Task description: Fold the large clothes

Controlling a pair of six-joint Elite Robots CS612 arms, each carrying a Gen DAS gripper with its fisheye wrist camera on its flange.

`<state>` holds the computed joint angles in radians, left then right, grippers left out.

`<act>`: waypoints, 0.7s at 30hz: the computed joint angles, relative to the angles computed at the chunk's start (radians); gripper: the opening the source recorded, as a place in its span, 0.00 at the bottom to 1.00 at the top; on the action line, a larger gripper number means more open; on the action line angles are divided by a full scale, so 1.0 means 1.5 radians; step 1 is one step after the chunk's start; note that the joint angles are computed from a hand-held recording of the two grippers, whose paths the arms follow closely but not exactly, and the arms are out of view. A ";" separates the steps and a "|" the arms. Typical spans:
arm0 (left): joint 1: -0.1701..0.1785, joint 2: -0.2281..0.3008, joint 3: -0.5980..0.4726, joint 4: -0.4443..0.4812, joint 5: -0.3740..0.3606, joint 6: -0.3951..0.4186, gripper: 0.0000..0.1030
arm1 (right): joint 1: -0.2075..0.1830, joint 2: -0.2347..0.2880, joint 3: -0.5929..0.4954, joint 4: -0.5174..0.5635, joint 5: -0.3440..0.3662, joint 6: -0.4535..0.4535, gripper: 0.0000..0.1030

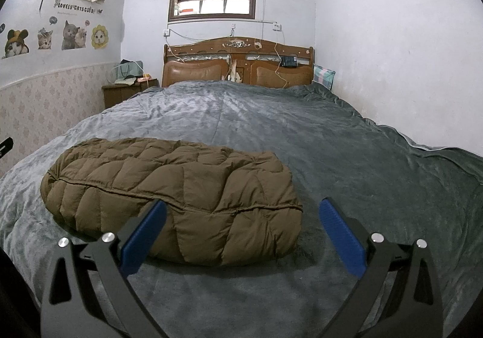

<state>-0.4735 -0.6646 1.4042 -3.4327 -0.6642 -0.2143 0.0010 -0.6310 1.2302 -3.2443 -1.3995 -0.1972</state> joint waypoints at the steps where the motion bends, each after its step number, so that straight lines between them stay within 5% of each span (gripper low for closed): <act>1: 0.000 0.000 0.000 -0.001 0.000 0.001 0.97 | 0.000 0.000 0.001 -0.001 0.000 0.000 0.98; 21: 0.001 0.000 -0.001 0.008 0.001 -0.014 0.97 | 0.000 -0.001 0.000 0.002 -0.001 -0.001 0.98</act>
<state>-0.4725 -0.6647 1.4029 -3.4205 -0.6621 -0.2355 0.0006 -0.6319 1.2307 -3.2414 -1.4008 -0.1985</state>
